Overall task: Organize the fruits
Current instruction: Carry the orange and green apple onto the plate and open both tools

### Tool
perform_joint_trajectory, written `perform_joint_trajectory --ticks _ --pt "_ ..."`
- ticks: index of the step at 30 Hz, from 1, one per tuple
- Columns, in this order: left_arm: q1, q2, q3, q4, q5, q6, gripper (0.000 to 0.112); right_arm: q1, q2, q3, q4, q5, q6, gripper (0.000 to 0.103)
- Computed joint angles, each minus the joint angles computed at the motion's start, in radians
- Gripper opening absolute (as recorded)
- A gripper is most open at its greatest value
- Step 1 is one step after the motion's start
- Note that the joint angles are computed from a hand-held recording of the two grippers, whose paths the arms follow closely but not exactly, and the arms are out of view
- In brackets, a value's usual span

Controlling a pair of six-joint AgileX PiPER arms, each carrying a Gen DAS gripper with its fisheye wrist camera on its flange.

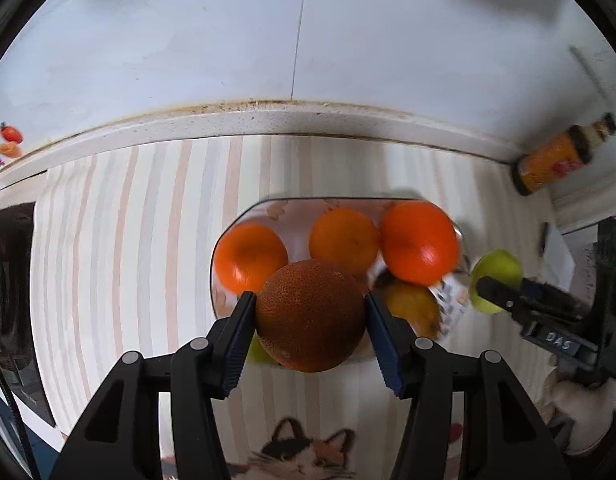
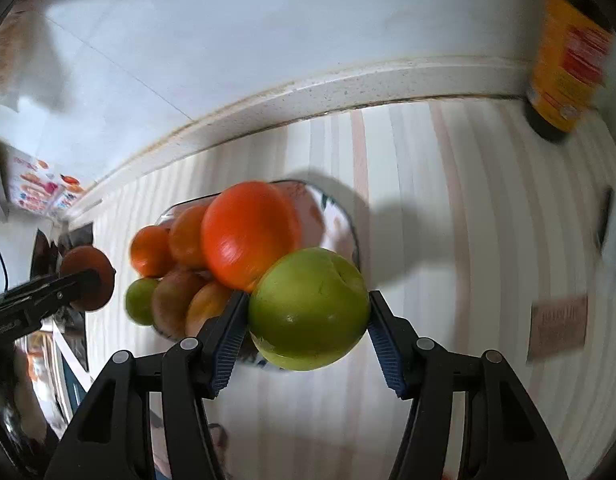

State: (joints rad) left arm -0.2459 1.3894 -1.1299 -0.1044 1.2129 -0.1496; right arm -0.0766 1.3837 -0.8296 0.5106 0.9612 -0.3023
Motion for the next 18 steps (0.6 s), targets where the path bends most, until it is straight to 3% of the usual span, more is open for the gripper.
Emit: perform_joint_trajectory --ticks 5,14,18 --pt "-0.01 0.152 -0.054 0.034 -0.021 0.014 0.052 0.037 0.185 -0.138 -0.054 0.034 -0.084 0.062" --pt "-0.003 0.237 -0.082 0.03 -0.017 0.008 0.053 0.059 0.204 -0.107 -0.057 -0.021 -0.142 0.063" --pt "-0.011 0.248 -0.092 0.039 -0.008 -0.009 0.053 0.05 0.197 -0.081 -0.045 -0.034 -0.108 0.08"
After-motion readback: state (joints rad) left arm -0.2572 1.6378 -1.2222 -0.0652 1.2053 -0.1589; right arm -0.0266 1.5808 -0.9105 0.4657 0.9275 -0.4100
